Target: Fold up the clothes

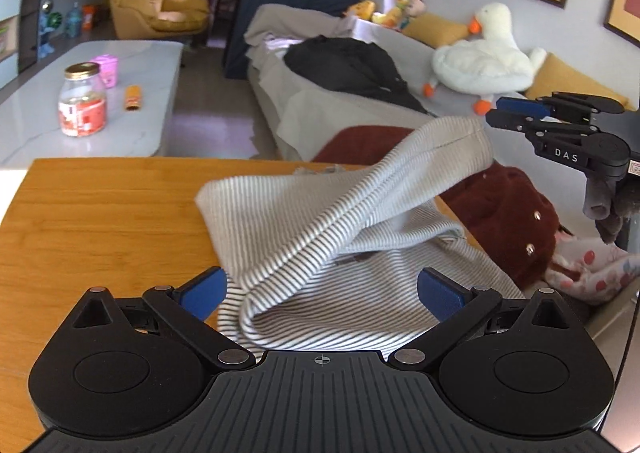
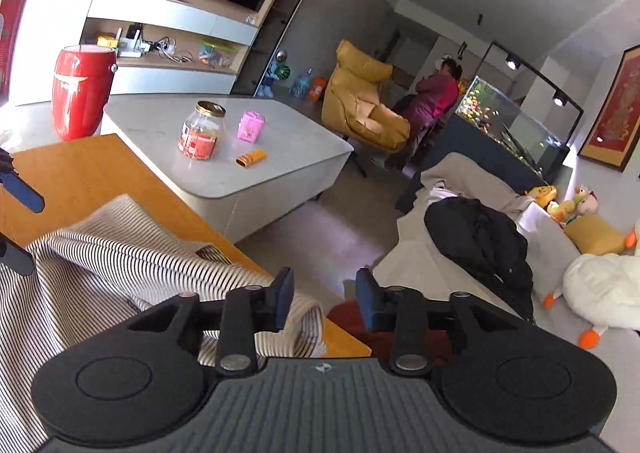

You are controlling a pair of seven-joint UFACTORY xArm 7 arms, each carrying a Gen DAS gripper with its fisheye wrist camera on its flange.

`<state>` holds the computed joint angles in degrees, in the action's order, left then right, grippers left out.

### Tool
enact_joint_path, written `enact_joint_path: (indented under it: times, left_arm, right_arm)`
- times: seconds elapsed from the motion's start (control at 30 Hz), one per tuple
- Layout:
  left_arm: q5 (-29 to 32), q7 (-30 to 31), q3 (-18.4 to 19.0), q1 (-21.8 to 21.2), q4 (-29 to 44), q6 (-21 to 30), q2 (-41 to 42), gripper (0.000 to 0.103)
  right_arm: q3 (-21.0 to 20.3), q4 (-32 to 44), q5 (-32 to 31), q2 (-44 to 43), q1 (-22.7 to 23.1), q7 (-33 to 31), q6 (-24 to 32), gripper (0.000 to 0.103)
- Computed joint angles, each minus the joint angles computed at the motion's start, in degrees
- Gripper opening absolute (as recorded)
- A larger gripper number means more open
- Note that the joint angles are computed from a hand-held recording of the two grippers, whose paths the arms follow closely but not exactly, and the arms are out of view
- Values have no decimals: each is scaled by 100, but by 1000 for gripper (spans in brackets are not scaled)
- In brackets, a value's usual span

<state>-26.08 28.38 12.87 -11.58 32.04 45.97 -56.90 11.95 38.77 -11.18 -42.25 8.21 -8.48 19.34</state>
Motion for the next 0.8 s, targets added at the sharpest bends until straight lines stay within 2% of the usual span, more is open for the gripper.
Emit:
enact_joint_path:
  times: [0.07, 0.17, 0.37, 0.43, 0.5, 0.53, 0.57, 0.67, 0.8]
  left_arm:
    - [-38, 72, -110, -131, -74, -136, 118, 103]
    - [-21, 109, -241, -205, -183, -320, 314, 103]
    - [66, 128, -362, -169, -505, -587, 284, 103]
    - [149, 177, -465, -173, -722, -831, 97, 103]
    - [278, 224, -577, -196, -962, -1121, -111, 103]
    - [372, 250, -654, -200, -1115, -1313, -234, 103]
    - [480, 232, -745, -181, -1264, -1488, -362, 103]
    - [688, 34, -768, -177, -1413, -1754, -526, 103]
    - [888, -447, -721, -3, -1278, -1799, -212, 103]
  right_arm:
    - [-157, -97, 36, -190, 75, -127, 214, 48]
    - [-363, -107, 329, -264, 112, -13, 438, 49]
    - [-878, 128, 1628, 441, 286, 1044, 919, 48]
    - [-856, 147, 1774, 845, 234, 1317, 894, 48]
    - [-814, 183, 1823, 1203, 304, 1384, 862, 30]
    - [-769, 172, 1805, 1268, 375, 1335, 771, 14]
    - [-696, 126, 1736, 1272, 425, 1278, 595, 7]
    - [-577, 237, 1596, 1228, 555, 1180, -1, 4]
    - [-572, 543, 1523, 1316, 459, 1345, -429, 4]
